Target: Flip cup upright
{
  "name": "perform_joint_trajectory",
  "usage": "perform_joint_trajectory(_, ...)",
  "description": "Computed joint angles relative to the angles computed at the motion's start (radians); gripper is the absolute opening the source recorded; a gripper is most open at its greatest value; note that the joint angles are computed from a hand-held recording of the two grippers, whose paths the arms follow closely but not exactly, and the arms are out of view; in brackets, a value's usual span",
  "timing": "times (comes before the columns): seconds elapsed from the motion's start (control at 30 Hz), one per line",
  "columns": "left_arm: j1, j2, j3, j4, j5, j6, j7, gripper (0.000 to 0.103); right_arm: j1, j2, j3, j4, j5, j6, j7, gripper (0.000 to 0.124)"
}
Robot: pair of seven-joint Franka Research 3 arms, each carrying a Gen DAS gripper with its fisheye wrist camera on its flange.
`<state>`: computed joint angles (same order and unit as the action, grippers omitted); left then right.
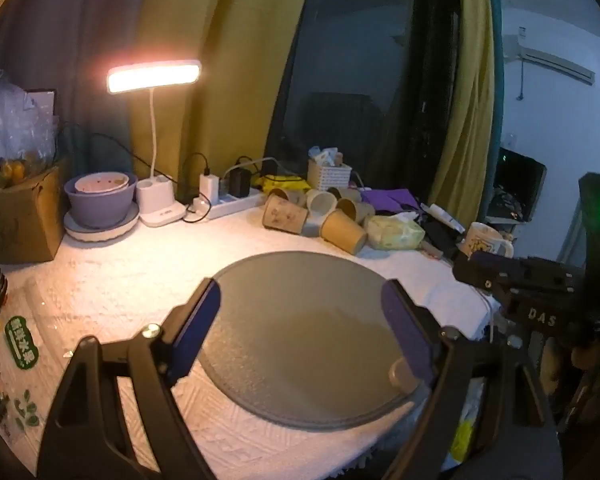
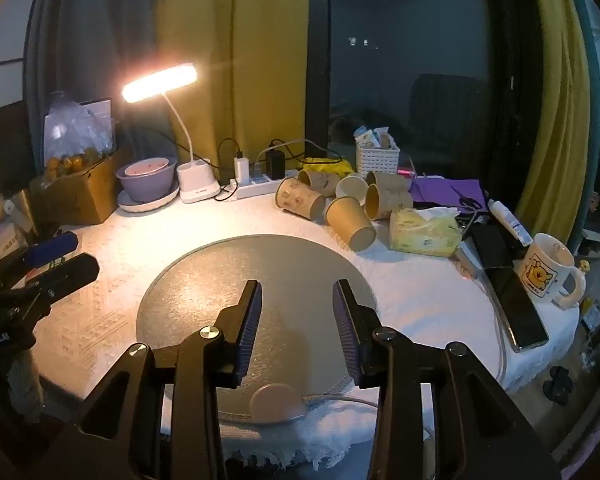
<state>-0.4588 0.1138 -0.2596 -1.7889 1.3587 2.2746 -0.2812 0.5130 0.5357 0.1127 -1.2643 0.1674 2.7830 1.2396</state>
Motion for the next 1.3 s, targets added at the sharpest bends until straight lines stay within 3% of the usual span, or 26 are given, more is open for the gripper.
perform_joint_trajectory(0.27,0.009,-0.007,0.002,-0.004,-0.021,0.015,-0.006,0.083,0.025,-0.013,-0.027,-0.029,0.017,0.022,-0.004,0.039)
perform_joint_trajectory(0.37,0.006,0.0,0.0,0.005,-0.019,0.007,-0.008,0.083,-0.003,0.007,0.004,0.014,-0.002,-0.024,-0.003,0.039)
perform_joint_trajectory(1.3,0.0,0.011,0.007,0.01,-0.02,0.004,-0.001,0.083,0.002,0.011,-0.001,0.018,-0.005,-0.027,0.005,0.039)
